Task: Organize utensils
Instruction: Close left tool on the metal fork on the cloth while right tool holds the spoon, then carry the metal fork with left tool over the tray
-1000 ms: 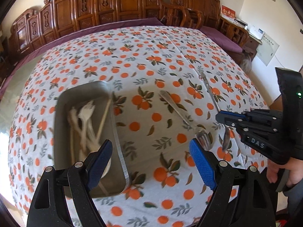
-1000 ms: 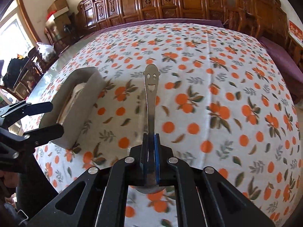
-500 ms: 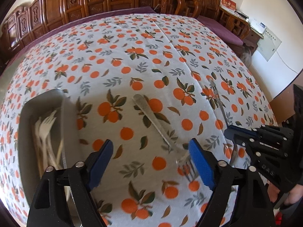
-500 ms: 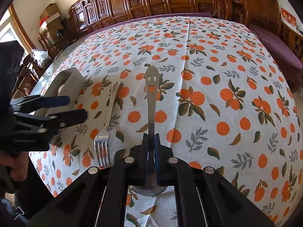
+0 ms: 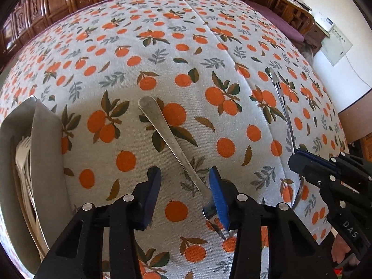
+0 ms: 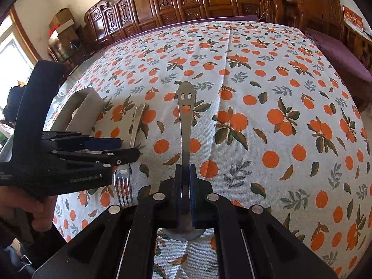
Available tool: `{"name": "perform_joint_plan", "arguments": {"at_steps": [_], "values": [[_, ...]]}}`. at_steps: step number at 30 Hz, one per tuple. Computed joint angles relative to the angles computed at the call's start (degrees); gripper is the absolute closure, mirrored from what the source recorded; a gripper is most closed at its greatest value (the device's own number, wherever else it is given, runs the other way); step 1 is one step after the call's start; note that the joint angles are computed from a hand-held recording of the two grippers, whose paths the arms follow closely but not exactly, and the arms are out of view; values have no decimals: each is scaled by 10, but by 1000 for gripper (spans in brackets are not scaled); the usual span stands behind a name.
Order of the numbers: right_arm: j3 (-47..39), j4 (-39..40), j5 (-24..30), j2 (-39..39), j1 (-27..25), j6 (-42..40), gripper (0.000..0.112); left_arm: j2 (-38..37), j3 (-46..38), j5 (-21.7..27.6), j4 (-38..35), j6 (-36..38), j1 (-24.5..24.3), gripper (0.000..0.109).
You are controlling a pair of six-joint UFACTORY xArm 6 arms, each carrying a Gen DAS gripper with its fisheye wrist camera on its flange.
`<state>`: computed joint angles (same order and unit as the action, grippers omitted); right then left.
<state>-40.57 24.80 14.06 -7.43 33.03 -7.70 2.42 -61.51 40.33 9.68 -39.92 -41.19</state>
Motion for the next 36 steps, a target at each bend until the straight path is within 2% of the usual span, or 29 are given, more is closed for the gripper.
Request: {"name": "perform_joint_plan", "arguments": {"at_steps": [3, 5, 13, 14, 20, 26, 32, 33, 35, 36], "values": [[0, 3, 1, -1, 0, -2, 105, -1, -1, 7, 6, -3, 0, 80], [0, 1, 2, -1, 2, 0, 105, -5, 2, 12, 4, 4, 2, 93], [-6, 2, 5, -2, 25, 0, 105, -52, 46, 13, -8, 23, 8, 103], [-8, -2, 5, -1, 28, 3, 105, -57, 50, 8, -3, 22, 7, 109], [-17, -24, 5, -1, 44, 27, 105, -96, 75, 11, 29, 15, 7, 109], [-16, -57, 7, -11, 52, 57, 105, -126, 98, 3, 34, 16, 14, 109], [-5, -76, 8, -25, 50, 78, 105, -125, 95, -11, 16, 27, 15, 108], [-1, -77, 8, -29, 48, 80, 105, -117, 89, -10, 6, 36, 14, 106], [3, -76, 10, -33, 45, 80, 105, -104, 82, -10, 2, 42, 11, 90], [5, -76, 11, -35, 43, 80, 105, -96, 78, -9, 5, 43, 9, 87]]}}
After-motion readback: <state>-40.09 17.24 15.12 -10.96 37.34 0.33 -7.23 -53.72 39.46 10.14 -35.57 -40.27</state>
